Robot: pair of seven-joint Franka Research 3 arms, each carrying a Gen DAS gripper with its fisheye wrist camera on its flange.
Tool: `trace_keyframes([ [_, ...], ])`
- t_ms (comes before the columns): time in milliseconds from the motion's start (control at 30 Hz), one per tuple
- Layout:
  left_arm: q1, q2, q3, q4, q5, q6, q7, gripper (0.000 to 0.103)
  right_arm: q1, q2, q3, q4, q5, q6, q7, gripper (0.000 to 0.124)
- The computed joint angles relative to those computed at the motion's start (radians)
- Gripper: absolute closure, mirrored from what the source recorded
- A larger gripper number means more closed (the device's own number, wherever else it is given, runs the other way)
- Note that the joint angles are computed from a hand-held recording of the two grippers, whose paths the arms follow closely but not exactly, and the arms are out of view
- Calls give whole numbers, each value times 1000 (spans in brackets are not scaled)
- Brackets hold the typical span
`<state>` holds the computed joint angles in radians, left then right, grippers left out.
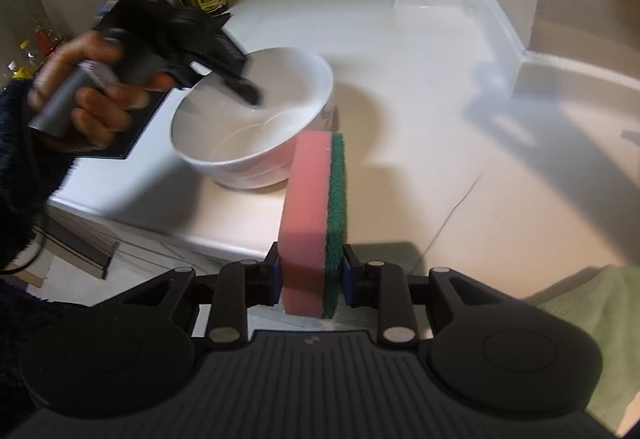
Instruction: Clean bowl
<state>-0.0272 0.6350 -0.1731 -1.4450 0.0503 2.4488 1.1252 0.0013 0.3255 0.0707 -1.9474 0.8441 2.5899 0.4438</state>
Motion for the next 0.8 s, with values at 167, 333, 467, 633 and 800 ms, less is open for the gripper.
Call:
trace_keyframes([
  [167,-28,-110,17,-173,9,40,-130,77,-23,82,80,116,25,169,-369,99],
  [333,-66,-90,26,-201,61,64,-227,84,-43,269,184,431,-98,52,-916,99],
  [467,-67,-79,30,-222,91,135,-238,85,28,393,180,652,-273,-91,-1174,99],
  [633,-85,-62,61,-234,170,226,-244,80,105,409,125,715,-407,-151,-1282,99],
  [800,-109,-26,100,-205,255,271,-286,67,173,482,14,905,-545,-301,-1018,99],
])
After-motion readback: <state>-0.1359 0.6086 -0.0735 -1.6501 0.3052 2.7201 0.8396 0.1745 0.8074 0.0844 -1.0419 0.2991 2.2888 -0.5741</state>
